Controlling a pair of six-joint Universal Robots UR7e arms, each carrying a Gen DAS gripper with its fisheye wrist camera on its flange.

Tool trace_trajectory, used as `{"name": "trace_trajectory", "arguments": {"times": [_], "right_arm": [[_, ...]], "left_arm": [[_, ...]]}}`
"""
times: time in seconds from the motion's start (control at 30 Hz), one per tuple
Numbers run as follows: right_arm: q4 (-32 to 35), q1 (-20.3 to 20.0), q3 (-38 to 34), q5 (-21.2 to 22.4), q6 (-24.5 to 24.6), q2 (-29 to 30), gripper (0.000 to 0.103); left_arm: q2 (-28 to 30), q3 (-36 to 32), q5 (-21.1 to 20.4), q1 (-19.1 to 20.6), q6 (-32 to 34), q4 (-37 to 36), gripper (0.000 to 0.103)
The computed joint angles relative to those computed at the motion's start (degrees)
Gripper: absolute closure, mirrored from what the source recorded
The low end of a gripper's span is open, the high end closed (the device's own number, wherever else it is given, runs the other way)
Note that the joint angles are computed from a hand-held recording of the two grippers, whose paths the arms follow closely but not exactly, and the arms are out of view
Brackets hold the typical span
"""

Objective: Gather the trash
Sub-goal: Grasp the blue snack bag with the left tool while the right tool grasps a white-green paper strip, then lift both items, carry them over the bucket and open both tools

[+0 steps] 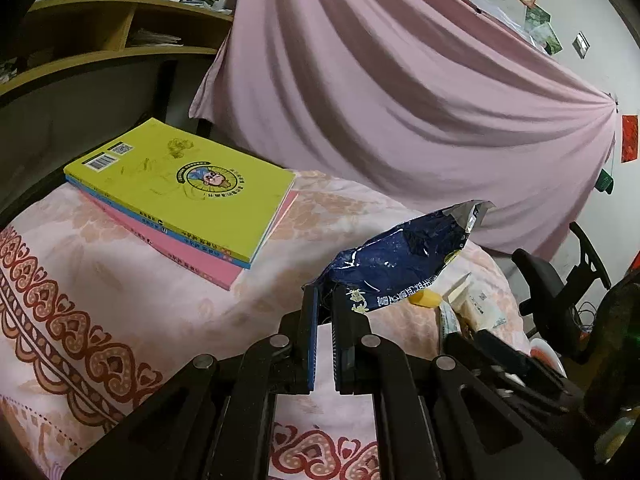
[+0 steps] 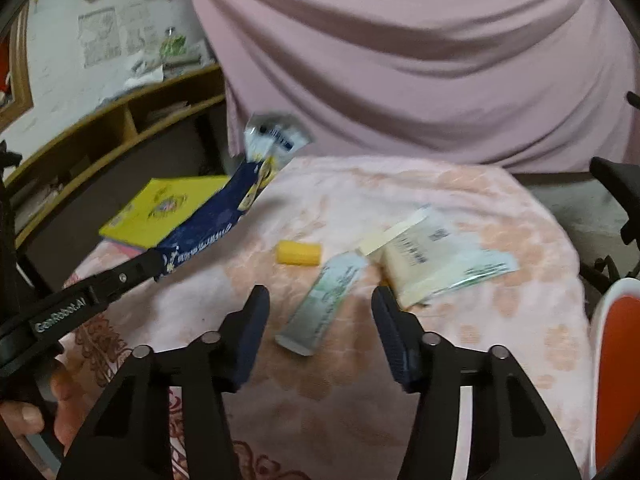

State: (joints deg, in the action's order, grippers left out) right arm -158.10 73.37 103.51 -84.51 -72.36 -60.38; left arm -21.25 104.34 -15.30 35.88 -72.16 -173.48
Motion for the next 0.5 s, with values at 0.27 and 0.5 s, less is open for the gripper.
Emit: {"name": "trace_trajectory", "arguments": {"times": [0.27,0.5], "right_arm": [[0.0,0.3,-0.8,-2.3,1.5,0.9,0.080],[0.6,-0.9,0.6,0.6,-1.5,-1.2,0.085]], "left_arm": [[-0.2,0.2,-0.8,-0.2,-0.1,0.3,0.099],[1.6,-0.3,0.0,-0.8,6.4,-7.3,0.099]]}}
